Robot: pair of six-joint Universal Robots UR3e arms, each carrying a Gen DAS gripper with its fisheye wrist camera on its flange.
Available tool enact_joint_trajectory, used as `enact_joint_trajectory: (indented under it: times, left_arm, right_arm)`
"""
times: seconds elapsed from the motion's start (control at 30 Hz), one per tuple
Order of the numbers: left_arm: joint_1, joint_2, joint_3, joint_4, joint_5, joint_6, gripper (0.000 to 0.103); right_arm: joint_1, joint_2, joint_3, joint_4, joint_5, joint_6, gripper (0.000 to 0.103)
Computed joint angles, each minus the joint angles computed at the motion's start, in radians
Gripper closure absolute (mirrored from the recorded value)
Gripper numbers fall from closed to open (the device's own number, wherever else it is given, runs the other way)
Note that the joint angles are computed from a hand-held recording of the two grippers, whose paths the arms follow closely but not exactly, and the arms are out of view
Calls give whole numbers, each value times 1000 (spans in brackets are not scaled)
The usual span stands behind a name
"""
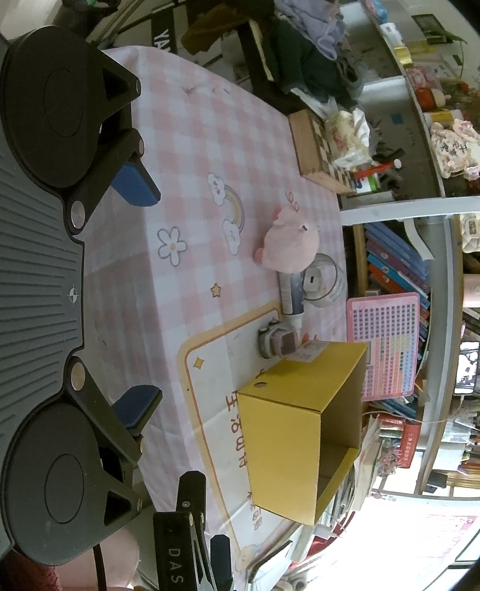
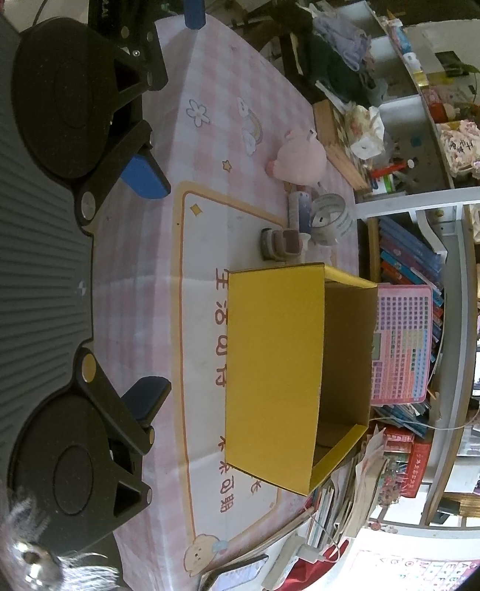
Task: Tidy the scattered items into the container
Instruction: 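Move both tools toward the grey toy car and pink plush pig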
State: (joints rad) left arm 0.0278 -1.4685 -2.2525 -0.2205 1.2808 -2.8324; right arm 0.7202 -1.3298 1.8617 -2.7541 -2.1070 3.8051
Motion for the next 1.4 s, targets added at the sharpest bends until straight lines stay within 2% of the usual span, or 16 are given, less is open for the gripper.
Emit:
enact_joint_trajectory:
  times: [0.83,1.13,1.4]
  left_arm:
    - [3,-11,23,-25,10,12,0]
    - [32,-23,26,-26,2,24,0]
    - [47,-22,-3,57,20,-4,0]
  right_arm:
    - [18,85,-138,73,-23,-4,0]
    - [11,131,-201,83,9,-59,0]
    - [27,180,-245,17,16,-173,3]
